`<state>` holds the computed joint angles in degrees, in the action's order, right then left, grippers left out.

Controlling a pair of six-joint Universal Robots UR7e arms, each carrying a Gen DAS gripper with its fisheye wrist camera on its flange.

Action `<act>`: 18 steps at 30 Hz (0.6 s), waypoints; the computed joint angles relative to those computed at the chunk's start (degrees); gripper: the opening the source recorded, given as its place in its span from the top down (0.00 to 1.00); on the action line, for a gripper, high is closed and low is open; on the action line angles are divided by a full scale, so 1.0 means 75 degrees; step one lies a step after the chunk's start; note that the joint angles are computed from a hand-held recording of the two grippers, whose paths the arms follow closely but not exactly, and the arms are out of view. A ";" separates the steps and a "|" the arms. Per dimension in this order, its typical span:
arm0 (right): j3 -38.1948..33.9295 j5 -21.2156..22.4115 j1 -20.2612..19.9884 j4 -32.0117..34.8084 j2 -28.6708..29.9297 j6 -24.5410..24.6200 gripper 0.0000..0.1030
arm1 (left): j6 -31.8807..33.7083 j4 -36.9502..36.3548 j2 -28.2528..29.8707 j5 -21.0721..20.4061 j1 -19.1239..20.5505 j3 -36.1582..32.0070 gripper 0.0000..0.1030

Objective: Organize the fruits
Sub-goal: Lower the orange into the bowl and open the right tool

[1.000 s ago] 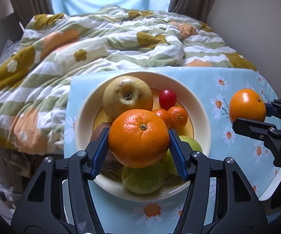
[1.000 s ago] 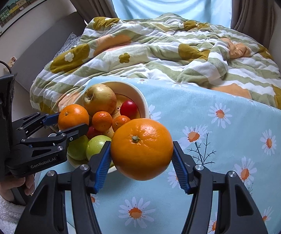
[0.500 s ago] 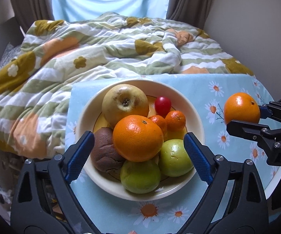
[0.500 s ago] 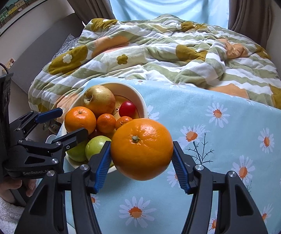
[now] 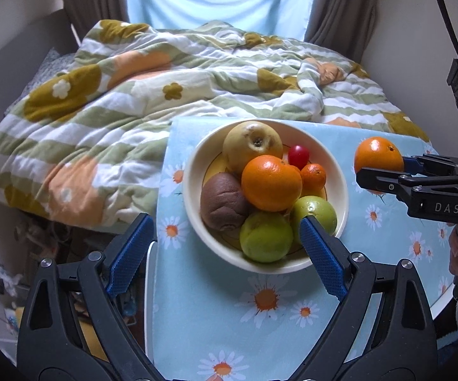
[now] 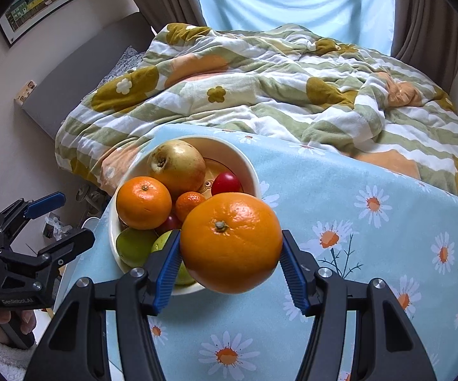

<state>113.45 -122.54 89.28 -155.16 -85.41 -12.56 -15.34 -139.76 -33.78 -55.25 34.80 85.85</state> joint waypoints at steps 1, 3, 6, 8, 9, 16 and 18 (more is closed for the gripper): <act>-0.0040 0.0022 0.0003 0.0017 0.0055 -0.0054 0.46 | -0.0103 0.0021 -0.0055 0.0015 -0.0001 0.0067 0.04; -0.0115 0.0093 -0.0007 0.0050 0.0170 -0.0164 0.46 | -0.0317 0.0049 -0.0131 0.0044 -0.0001 0.0171 0.04; -0.0176 0.0184 -0.0054 0.0025 0.0339 -0.0278 0.46 | -0.0535 0.0067 -0.0207 0.0079 -0.0002 0.0306 0.04; -0.0214 0.0280 -0.0126 0.0044 0.0432 -0.0233 0.46 | -0.0621 0.0100 -0.0216 0.0097 -0.0004 0.0343 0.04; -0.0234 0.0322 -0.0160 0.0067 0.0475 -0.0181 0.46 | -0.0639 0.0097 -0.0222 0.0085 -0.0002 0.0361 0.04; -0.0186 0.0285 -0.0214 -0.0326 0.0723 -0.0043 0.46 | -0.0515 0.0153 -0.0206 0.0025 0.0045 0.0391 0.04; -0.0203 0.0223 -0.0199 -0.0384 0.0798 0.0029 0.46 | -0.0443 0.0189 -0.0211 -0.0040 0.0079 0.0388 0.04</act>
<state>111.93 -120.86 87.79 -158.04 -79.42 -12.34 -18.66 -138.34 -35.36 -55.54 35.39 88.76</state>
